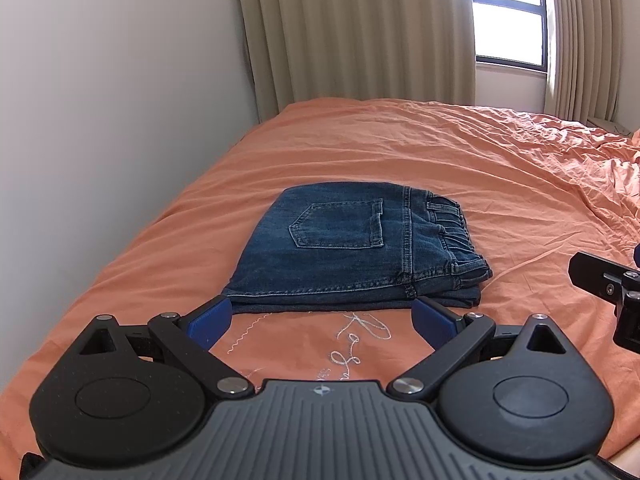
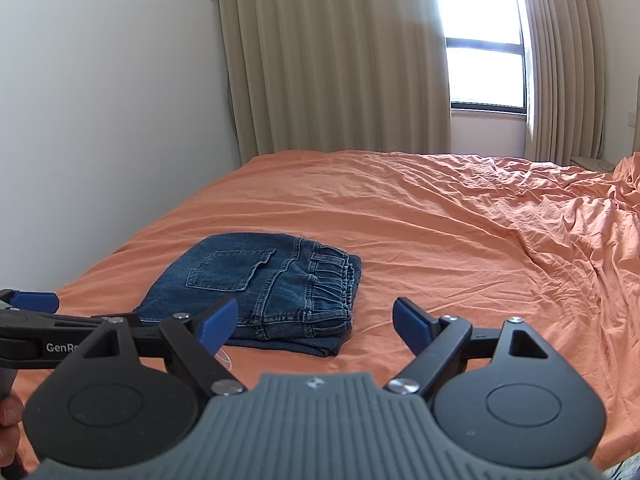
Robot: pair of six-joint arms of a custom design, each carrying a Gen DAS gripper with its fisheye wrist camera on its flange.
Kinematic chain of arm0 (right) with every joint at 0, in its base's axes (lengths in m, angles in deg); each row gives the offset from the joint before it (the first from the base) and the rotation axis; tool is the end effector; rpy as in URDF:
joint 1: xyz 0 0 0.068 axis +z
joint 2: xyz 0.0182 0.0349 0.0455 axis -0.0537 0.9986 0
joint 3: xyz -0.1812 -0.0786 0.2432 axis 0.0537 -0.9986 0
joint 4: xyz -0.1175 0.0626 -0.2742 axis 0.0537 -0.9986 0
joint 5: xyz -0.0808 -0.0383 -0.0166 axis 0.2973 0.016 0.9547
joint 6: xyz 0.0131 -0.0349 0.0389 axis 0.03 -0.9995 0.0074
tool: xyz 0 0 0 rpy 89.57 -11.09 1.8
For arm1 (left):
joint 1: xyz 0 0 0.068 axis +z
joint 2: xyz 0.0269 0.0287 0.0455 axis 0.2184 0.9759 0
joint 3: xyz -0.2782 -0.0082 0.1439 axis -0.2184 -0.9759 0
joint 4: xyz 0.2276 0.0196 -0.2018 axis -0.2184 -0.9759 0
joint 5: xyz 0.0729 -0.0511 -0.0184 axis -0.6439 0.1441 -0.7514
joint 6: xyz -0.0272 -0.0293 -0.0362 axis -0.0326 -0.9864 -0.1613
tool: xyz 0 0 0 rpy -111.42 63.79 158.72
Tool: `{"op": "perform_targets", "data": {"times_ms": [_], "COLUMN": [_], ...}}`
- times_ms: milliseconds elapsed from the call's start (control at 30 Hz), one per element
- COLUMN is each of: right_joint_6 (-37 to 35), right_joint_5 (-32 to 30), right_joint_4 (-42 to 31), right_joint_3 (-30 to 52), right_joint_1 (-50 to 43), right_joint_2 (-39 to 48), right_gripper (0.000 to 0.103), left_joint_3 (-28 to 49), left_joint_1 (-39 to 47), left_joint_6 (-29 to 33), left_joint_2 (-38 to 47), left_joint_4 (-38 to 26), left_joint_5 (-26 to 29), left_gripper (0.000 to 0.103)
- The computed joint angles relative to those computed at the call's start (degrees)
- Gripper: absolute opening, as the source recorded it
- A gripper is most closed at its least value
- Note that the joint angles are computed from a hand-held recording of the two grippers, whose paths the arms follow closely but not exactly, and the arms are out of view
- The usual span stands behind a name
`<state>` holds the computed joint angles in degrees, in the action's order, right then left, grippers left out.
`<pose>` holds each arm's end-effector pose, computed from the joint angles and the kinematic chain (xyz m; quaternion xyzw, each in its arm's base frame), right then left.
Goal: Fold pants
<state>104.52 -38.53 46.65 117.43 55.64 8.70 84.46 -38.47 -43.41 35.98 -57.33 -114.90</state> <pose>0.1490 0.1928 0.2973 0.0569 0.8434 0.0420 0.5326 0.1726 -0.1780 0.3397 0.0686 0.8907 0.0393 0.4476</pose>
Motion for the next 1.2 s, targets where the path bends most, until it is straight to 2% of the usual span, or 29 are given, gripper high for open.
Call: {"op": "perform_targets", "data": {"times_ms": [1200], "right_joint_6": [4.4], "right_joint_5": [1.7], "right_joint_4": [-6.0], "right_joint_3": [1.8], "right_joint_1": [1.8], "right_joint_2": [-1.0], "right_gripper": [0.081], "left_joint_3": [1.3], "left_joint_1": [-2.6], "left_joint_6": [0.6], "left_joint_2": [-1.2], "left_joint_4": [-1.3], "left_joint_5": [-2.0], "left_gripper": [0.103]}}
